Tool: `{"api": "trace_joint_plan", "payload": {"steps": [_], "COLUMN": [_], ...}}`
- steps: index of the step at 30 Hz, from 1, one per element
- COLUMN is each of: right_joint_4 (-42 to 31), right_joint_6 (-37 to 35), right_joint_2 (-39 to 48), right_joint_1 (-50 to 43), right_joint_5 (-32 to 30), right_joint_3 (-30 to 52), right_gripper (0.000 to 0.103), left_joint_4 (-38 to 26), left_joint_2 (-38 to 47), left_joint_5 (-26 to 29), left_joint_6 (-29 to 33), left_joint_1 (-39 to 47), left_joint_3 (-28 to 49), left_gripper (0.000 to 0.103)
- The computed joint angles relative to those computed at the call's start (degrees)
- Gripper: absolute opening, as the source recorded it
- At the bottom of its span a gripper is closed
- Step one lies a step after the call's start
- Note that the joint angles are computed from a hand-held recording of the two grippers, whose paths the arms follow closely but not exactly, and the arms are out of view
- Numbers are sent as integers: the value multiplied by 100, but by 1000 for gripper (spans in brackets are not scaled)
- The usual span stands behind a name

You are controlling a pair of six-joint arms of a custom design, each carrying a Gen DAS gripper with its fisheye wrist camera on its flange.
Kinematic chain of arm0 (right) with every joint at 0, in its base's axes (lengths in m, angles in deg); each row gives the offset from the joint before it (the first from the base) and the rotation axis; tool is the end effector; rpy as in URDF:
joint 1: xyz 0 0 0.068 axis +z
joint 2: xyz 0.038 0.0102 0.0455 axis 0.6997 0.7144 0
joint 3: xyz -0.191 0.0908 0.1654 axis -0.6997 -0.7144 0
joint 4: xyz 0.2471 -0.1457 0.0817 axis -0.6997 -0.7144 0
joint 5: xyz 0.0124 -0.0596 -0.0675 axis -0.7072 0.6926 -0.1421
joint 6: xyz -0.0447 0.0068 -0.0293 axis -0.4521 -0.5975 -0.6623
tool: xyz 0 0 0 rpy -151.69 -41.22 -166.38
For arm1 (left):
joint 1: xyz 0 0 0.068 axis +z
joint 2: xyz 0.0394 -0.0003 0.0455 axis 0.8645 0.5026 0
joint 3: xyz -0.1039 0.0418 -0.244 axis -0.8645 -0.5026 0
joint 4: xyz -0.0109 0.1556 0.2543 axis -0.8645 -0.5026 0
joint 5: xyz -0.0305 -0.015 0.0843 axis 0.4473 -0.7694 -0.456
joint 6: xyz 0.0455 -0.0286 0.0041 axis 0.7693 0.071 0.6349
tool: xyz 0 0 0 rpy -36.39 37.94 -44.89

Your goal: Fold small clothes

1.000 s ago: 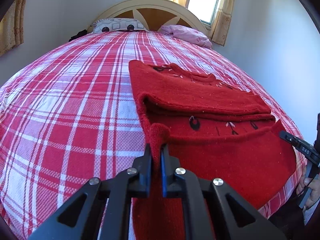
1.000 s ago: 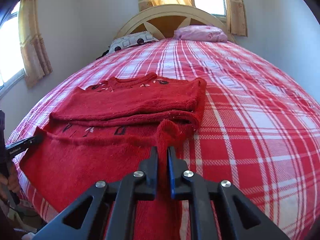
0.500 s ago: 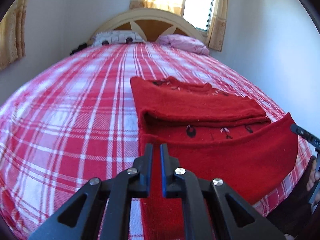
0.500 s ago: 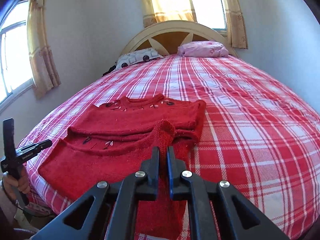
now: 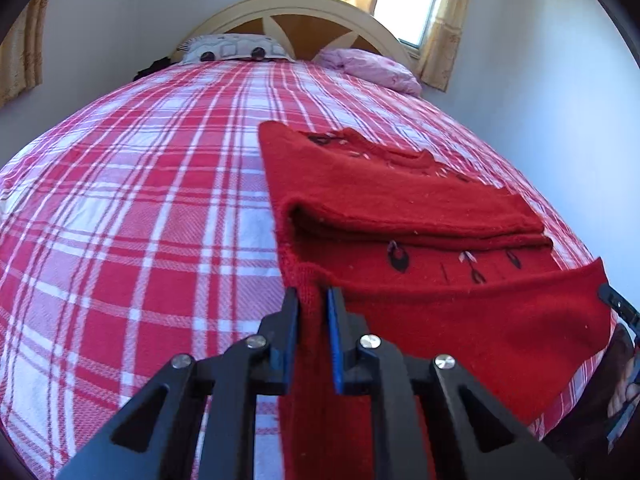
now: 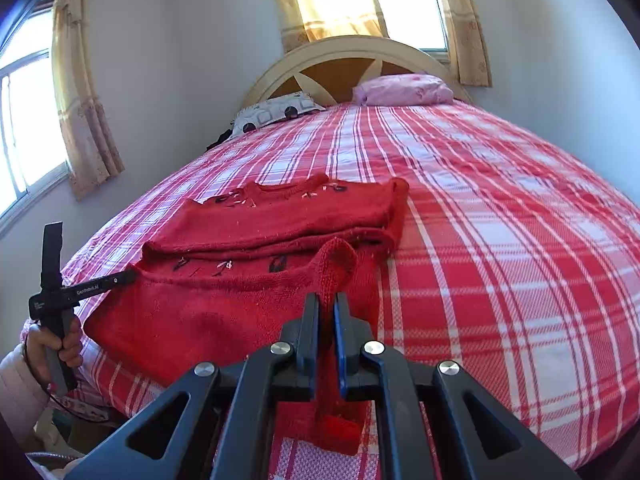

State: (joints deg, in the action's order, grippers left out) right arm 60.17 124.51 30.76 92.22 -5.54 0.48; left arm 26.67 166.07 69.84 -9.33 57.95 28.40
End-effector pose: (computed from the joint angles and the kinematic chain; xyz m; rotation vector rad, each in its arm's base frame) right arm 0.2033 0.1885 0.2091 0.3702 2.1593 0.0297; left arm 0.3920 -0.0281 0.1989 0.3883 2.3281 -0.4863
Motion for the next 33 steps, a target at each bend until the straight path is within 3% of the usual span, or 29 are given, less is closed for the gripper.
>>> {"api": "trace_joint_plan", "payload": {"steps": [8,14,19,25,28,33], "right_joint_4": [-119,-32,87,-8,-1,98], "right_joint_6": [130,181,-62,-717,-995,-725], "right_joint_2": [-2,-5,-131,-255,-329,-415], "right_joint_1": [-7,-83,-231,-342,-649,-1052], "right_joint_5": [70,12,-22,183,-164,-785], "right_joint_3": [17,-36,12,387,479,243], "right_gripper": [7,7,7,7,7,7], "left_joint_4": [678,942,680,322,244,376], "left_joint_2": [-755,-1384,-1227,-919,-784,-809], "left_joint_5": [-597,-202,-148,372,350,312], "left_joint_6": [138,121,80,-440,-470,-357], "left_joint_1": [-134,-14,-88,84,51,-12], "left_joint_3": [-758,-1166,-822,-145,61,-135], "left_gripper": [8,6,6,6,6,6]}}
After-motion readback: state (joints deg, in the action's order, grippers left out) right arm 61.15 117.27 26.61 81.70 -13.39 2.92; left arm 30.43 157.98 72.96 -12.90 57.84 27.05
